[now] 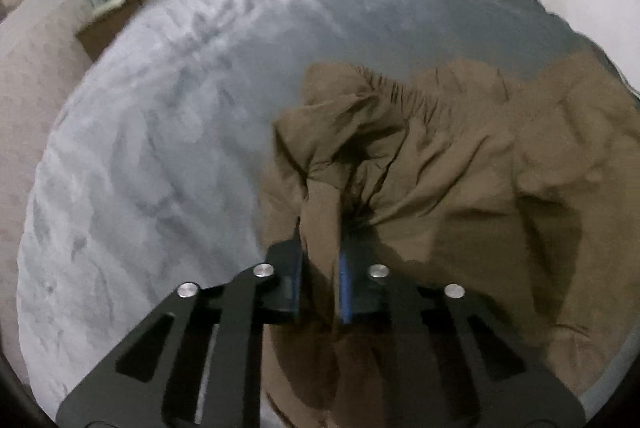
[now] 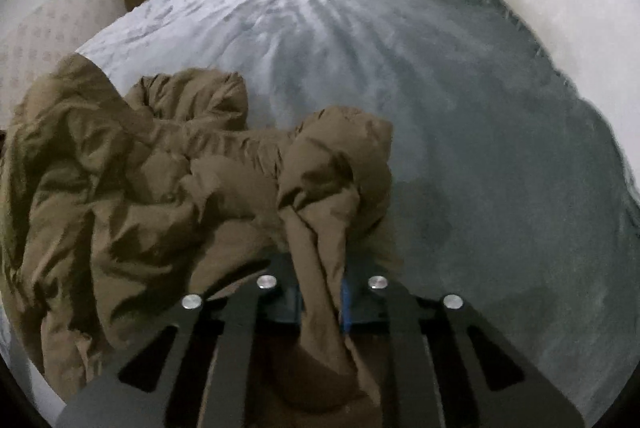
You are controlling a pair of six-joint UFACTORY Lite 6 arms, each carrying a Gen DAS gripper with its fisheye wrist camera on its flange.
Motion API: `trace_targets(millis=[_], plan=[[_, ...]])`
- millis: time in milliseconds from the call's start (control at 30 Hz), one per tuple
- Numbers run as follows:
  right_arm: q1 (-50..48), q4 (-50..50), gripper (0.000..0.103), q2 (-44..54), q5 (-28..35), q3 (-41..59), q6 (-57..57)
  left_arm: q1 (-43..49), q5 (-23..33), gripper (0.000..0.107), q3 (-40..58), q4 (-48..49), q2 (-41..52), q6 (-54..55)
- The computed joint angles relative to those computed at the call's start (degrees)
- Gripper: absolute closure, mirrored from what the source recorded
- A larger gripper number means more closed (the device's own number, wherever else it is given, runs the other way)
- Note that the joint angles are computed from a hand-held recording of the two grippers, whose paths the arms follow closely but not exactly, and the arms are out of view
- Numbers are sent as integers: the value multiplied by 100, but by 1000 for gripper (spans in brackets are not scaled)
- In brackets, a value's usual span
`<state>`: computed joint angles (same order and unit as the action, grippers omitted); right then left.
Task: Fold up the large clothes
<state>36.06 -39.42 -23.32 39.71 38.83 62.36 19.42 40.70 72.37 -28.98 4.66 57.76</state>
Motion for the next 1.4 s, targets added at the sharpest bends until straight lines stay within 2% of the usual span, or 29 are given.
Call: trace_targets(millis=[133,233,300,433,500,533,600,633,667,700,733,867,933,1033,1100,1133,1200,1233,1267,1300,1333,1400], plan=[[-131,-671,91,-1351,538,-308,700,491,84,98,8,-1079,-561,771],[-30,-1312,91,-1846,914,-285,1180,838,504,98,619,-1636,-315,798],[131,-1722,91,-1750,1147,-193,1585,798,416,96,757,-1703,-206,778],[-664,-1150,89,-530,518,19,972,269,-196,95,707,-711,412,2],[-904,-809,85,51,235,7,714,51,-493,92,529,-224,643,-375],[-941,-692,78,177,194,-65,688,-40,-642,87,391,38,702,-624],[-1126,-251,67,213,-71,-204,433,-76,-742,70,281,313,712,-879],[-1116,-218,53,28,-29,-297,431,-112,-857,60,189,449,623,-1010],[-1073,-212,40,-181,72,-349,461,-125,-881,35,165,587,572,-1115],[-1066,-125,36,-525,204,-407,377,-16,-742,20,185,499,479,-980],[-1052,4,33,-885,328,-433,252,47,-623,17,160,356,357,-832],[-273,-46,32,-1585,1153,-184,597,689,271,17,307,-133,-43,-203],[160,-197,30,-1437,1338,78,895,795,662,17,263,-346,-364,-72],[615,-438,26,-609,1207,698,1415,87,966,20,83,-4,-948,-755],[750,-532,26,211,936,1244,1592,-770,969,32,57,376,-1100,-1494],[850,-597,26,511,938,1450,1687,-1048,955,34,67,545,-1127,-1739],[847,-510,27,1367,705,2041,1618,-1914,602,50,117,1158,-965,-2577],[782,-290,35,1758,591,2316,1389,-2363,496,59,172,1576,-787,-2992],[715,9,57,2126,464,2550,1083,-2669,461,79,241,1921,-561,-3335],[651,309,69,2377,338,2675,789,-2836,504,90,305,2140,-319,-3531],[628,521,83,2612,275,2770,596,-2958,492,92,372,2296,-107,-3690],[614,702,85,3180,313,2980,322,-3162,278,95,273,2697,186,-4037]])
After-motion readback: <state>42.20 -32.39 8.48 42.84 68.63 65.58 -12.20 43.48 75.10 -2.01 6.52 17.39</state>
